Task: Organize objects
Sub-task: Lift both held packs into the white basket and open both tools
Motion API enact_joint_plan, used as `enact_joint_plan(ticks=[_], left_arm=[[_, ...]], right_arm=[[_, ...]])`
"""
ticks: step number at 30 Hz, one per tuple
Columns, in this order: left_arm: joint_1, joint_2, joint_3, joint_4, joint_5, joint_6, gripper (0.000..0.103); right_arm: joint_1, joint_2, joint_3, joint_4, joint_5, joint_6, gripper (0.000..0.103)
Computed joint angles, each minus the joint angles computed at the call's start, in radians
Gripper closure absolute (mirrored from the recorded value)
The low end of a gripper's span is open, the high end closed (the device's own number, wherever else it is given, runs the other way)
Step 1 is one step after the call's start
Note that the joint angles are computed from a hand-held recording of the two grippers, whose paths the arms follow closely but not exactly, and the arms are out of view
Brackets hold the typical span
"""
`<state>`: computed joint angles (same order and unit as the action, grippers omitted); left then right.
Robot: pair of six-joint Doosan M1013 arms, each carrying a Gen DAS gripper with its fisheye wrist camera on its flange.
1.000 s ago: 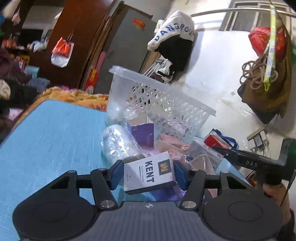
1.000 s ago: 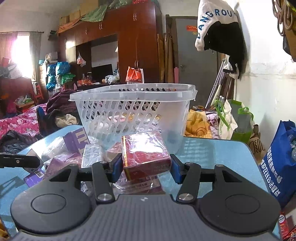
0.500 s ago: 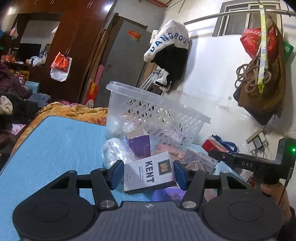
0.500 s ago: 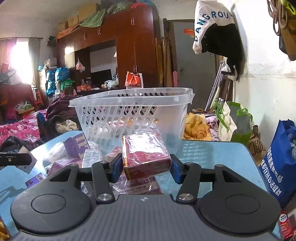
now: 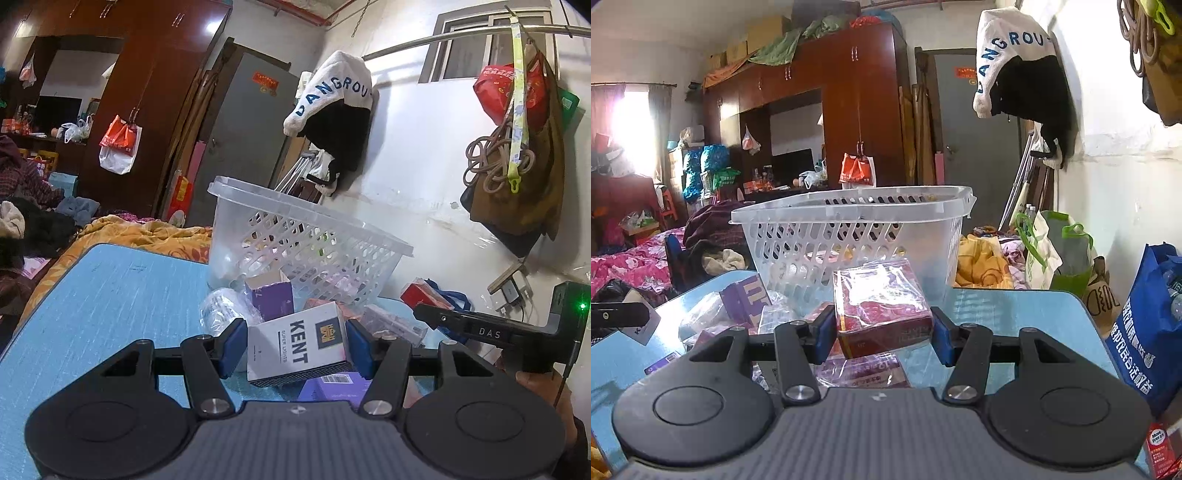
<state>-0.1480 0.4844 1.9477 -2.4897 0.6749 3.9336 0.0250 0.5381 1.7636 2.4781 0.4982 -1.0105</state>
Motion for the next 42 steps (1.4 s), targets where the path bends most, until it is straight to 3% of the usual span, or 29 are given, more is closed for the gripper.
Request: enact_joint_plan(ticks=[22, 25, 27, 32, 34, 37, 40, 42], left_arm=[[0.005, -0.010, 0.003, -0.037, 0.025, 0.017, 0.042], [0.003, -0.015, -0.006, -0.068, 0.024, 0.045, 0.041], [0.003, -0.018, -0.021, -0.080, 0.019, 0.053, 0.042], [0.004, -0.017, -0.074, -0.065, -0.004, 0.004, 0.042], [-0.001, -0.015, -0.102, -0.068, -0.020, 0.006, 0.042], [-0.013, -0.002, -0.172, -0.022, -0.075, -0.046, 0.042], [-0.033, 0.024, -0.270, 0.039, -0.183, -0.135, 0.042], [-0.044, 0.042, -0.324, 0.080, -0.254, -0.200, 0.042]], right_arm=[[0.004, -0.003, 0.023, 0.113, 0.063, -0.112, 0.047], [0.000, -0.001, 0.014, 0.057, 0.069, -0.082, 0.047], [0.010, -0.003, 0.011, 0.114, 0.047, -0.155, 0.047], [0.004, -0.023, 0.001, 0.017, 0.085, -0.064, 0.047], [0.015, -0.031, -0.020, 0.047, 0.052, -0.088, 0.047], [0.024, -0.025, -0.092, -0.050, -0.001, 0.026, 0.047], [0.054, 0.005, -0.191, 0.009, -0.148, -0.036, 0.047], [0.067, 0.034, -0.263, -0.055, -0.248, 0.022, 0.047]])
